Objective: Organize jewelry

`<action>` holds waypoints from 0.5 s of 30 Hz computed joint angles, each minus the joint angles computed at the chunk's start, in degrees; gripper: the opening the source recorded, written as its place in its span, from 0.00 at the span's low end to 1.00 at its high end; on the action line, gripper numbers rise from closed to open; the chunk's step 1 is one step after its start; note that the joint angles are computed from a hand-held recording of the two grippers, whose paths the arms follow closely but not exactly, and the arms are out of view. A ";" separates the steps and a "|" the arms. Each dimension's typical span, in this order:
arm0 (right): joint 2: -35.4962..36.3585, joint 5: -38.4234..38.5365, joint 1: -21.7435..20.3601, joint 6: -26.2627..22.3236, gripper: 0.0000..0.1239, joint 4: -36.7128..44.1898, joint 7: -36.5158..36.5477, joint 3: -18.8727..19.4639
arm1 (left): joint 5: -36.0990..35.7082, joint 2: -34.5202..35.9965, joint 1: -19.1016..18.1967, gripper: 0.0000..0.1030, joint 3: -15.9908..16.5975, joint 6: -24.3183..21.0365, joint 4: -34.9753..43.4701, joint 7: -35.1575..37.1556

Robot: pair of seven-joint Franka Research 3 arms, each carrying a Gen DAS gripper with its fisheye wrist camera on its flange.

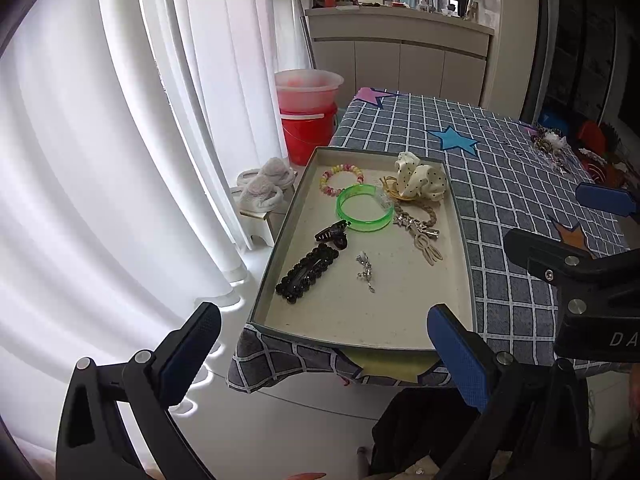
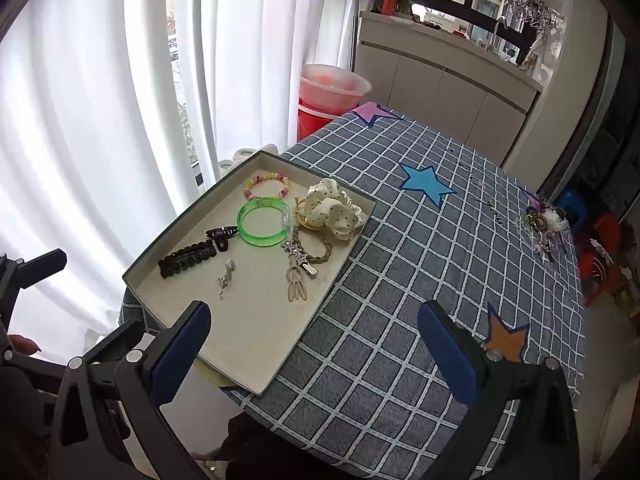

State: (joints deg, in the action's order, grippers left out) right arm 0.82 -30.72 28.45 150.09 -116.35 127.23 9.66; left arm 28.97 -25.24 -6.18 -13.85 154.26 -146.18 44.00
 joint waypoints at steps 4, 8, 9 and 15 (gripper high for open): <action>0.03 0.04 0.06 -0.03 0.83 0.02 -0.12 0.04 | 0.03 -0.11 -0.01 1.00 -0.05 -0.07 -0.03 -0.10; 0.02 -0.03 0.10 0.00 0.83 0.03 0.06 0.03 | 0.40 -0.27 0.15 1.00 -0.24 0.04 -0.12 -0.48; 0.00 0.10 0.09 0.05 0.83 0.01 -0.05 0.02 | 0.42 -0.27 0.13 1.00 -0.23 0.04 -0.12 -0.50; -0.02 0.13 0.10 0.02 0.83 0.00 -0.14 0.03 | 0.50 -0.38 0.06 1.00 -0.17 -0.23 -0.13 -0.50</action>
